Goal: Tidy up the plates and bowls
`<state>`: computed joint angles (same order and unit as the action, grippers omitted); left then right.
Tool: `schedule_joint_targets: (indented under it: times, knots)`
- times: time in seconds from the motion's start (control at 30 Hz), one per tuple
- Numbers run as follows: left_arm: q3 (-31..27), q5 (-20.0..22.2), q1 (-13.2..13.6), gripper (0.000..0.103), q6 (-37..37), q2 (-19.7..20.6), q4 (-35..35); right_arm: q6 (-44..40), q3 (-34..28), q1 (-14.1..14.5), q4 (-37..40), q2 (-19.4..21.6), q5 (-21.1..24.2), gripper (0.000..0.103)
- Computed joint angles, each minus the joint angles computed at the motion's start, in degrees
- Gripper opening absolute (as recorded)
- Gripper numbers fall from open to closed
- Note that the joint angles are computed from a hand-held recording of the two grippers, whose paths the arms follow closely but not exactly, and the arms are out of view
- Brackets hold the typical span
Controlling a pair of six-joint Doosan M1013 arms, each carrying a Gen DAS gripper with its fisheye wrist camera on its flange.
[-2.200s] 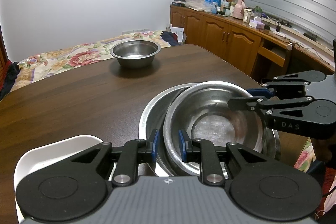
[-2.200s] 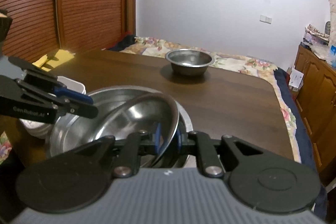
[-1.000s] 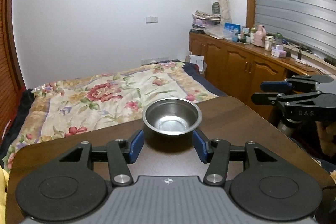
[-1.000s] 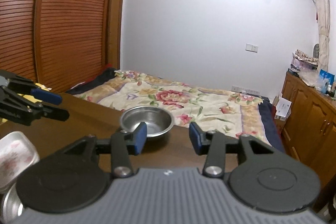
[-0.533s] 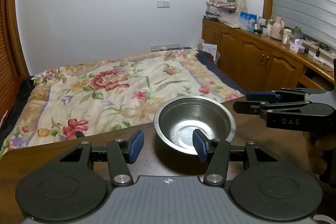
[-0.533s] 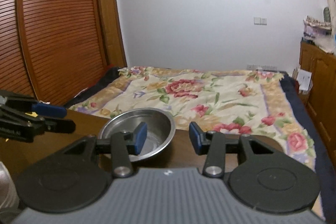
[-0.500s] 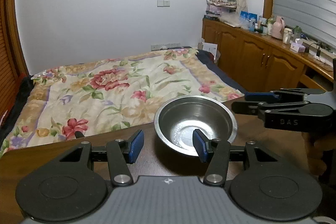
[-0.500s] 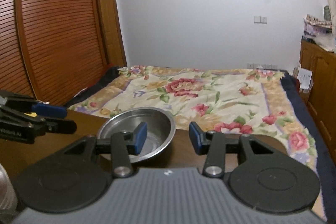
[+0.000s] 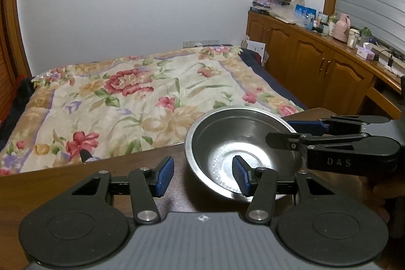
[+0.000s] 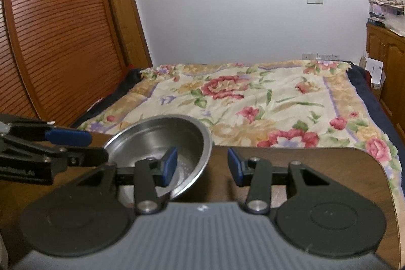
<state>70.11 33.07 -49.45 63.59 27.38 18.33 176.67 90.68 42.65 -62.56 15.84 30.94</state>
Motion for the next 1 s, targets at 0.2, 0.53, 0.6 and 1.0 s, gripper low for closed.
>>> schedule_joint_targets:
  times: [0.2,0.53,0.6,1.0]
  knots:
    - [-0.72,2.16,0.08,0.047,1.01,0.55,-1.92,-4.04,-0.46,-0.53,6.04,0.00,-1.44,0.039]
    - [-1.08,2.61,0.58,0.035,2.10,0.78,-4.87,-4.83,-0.33,-0.60,8.69,-0.06,-2.50,0.034]
    - [-1.03,2.44,0.85,0.026,3.72,0.65,-7.26,-4.44,-0.23,-0.65,8.78,-0.12,-2.87,0.032]
    - [1.40,-0.71,-0.09,0.024,1.87,-2.68,-5.98,2.93,0.67,0.63,1.96,-1.79,-1.63,0.015]
